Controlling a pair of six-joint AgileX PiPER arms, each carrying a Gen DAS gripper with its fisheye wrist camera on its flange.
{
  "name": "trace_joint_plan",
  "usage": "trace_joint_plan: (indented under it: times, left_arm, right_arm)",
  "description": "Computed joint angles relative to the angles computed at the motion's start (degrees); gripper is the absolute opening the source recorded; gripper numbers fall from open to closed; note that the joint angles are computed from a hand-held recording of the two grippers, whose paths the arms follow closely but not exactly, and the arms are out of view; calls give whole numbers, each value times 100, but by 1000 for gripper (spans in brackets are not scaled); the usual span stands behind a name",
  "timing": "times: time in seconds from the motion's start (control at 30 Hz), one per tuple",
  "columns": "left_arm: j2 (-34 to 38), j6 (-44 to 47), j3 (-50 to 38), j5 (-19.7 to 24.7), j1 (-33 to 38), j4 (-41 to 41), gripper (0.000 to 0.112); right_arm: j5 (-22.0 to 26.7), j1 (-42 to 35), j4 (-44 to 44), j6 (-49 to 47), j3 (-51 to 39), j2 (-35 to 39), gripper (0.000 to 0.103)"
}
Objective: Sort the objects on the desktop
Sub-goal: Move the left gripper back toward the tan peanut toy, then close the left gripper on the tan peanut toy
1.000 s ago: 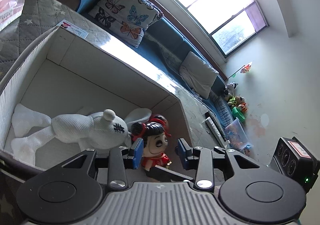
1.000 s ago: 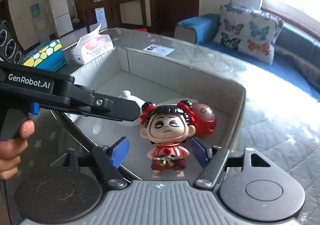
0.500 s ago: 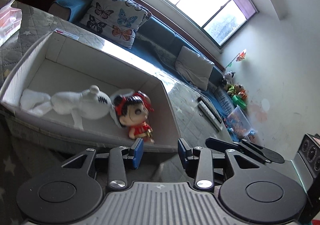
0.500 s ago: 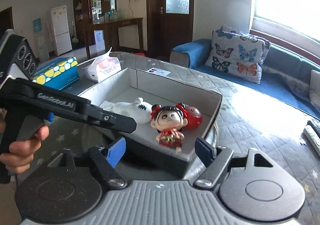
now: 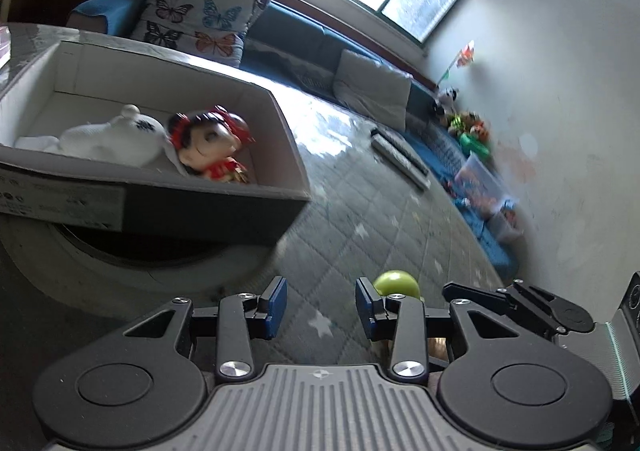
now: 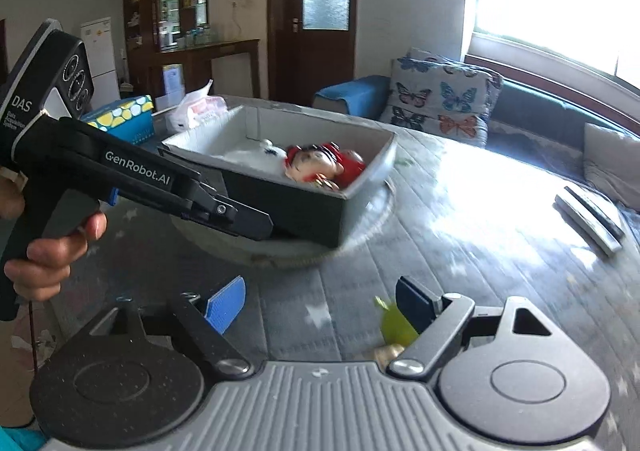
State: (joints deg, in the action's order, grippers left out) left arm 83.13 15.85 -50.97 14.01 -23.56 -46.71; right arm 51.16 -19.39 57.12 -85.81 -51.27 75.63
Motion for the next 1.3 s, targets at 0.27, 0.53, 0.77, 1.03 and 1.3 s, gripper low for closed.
trace_joint_plan:
  times: [0.27,0.53,0.77,1.03,1.3]
  left_arm:
    - [242,-1999,-229,37,-643,2025,40]
    - [487,-1693,-337,87,-972,1604,40]
    - [827,-1652,-646,114,-1146,1496,40]
    - [1224,-1712,-1087,193,-1289,1645,40]
    - [1507,-1662,-1354,255,-1341,1657,40]
  right_arm:
    - [339,-936,246,-379,457,-156,85]
    - [488,-1585,392,-667,761,-50,85]
    - [282,-1613,426,-781,831,198,85]
    - [151,-1608,578,-946,924,370,82]
    - [111,-1564,688,-1059,944,474,71]
